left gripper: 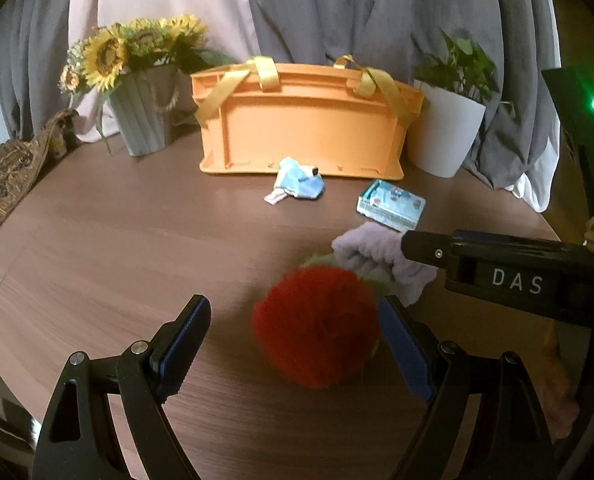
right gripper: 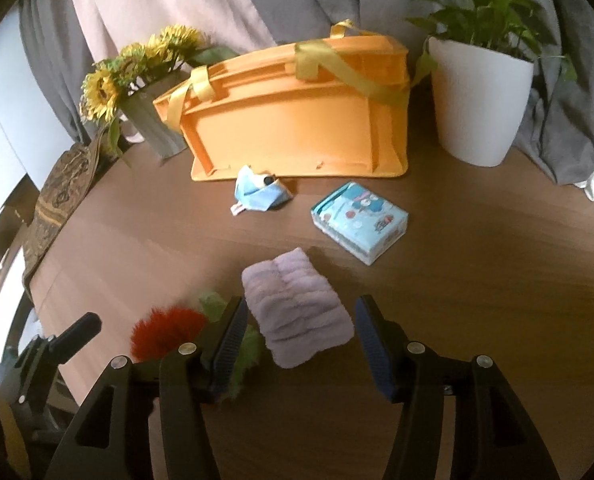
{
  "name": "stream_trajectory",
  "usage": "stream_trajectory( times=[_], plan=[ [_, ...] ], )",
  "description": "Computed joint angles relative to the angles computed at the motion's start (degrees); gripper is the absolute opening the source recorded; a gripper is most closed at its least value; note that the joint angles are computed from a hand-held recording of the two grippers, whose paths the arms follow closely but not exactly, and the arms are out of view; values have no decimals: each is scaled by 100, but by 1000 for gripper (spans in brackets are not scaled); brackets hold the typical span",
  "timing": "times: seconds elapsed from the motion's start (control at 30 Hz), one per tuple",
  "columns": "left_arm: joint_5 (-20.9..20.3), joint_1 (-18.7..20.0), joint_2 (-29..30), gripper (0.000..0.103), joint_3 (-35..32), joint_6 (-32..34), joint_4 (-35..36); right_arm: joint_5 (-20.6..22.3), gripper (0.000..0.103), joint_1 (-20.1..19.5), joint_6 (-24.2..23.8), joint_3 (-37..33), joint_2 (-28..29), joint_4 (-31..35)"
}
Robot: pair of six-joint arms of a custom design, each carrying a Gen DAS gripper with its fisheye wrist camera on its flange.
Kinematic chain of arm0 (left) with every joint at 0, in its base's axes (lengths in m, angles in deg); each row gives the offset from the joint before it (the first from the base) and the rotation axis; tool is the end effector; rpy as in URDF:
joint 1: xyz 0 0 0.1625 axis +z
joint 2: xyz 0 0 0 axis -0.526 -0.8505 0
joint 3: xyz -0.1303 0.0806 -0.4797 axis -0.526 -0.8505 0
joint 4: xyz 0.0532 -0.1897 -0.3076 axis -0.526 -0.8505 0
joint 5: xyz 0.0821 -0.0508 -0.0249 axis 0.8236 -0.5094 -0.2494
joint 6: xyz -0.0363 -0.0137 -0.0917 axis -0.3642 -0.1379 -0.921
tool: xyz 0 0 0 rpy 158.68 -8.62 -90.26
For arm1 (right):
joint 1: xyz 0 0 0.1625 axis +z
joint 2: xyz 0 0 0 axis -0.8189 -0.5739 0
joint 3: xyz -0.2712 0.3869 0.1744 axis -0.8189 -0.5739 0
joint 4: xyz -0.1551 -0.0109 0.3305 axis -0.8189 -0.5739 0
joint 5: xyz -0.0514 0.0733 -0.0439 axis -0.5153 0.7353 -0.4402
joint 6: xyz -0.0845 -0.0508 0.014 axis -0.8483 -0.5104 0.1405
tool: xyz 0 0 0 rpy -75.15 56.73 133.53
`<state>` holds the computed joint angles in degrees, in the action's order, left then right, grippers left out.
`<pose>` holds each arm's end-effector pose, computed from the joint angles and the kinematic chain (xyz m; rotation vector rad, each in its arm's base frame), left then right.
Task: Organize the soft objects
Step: 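Grasp the red-green fluffy toy with the left tool while the right tool grasps the white scrunchie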
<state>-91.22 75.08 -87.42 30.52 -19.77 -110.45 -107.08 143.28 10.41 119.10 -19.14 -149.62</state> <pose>-0.4004 -0.6906 -0.0251 -0.0352 2.0756 -1.1006 0.0947 -0.8348 0.2956 1.0744 -2.5945 0.4464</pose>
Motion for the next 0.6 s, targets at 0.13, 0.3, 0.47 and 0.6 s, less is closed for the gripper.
stream_trajectory(
  times=[0.13,0.3,0.47,0.6],
  plan=[
    [-79,39,26,86,14,-32,2,-25,68,5,-174,52,18,-110],
    [-198,110,31,86,44,-48,-45,-100,68,13,-231,30,93,-167],
    [-319,186,77,85,22,288,-429,-165,68,12,-286,-20,194,-186],
    [-395,246,111,82,-89,361,-481,-160,68,-11,-181,-153,287,-31]
  ],
)
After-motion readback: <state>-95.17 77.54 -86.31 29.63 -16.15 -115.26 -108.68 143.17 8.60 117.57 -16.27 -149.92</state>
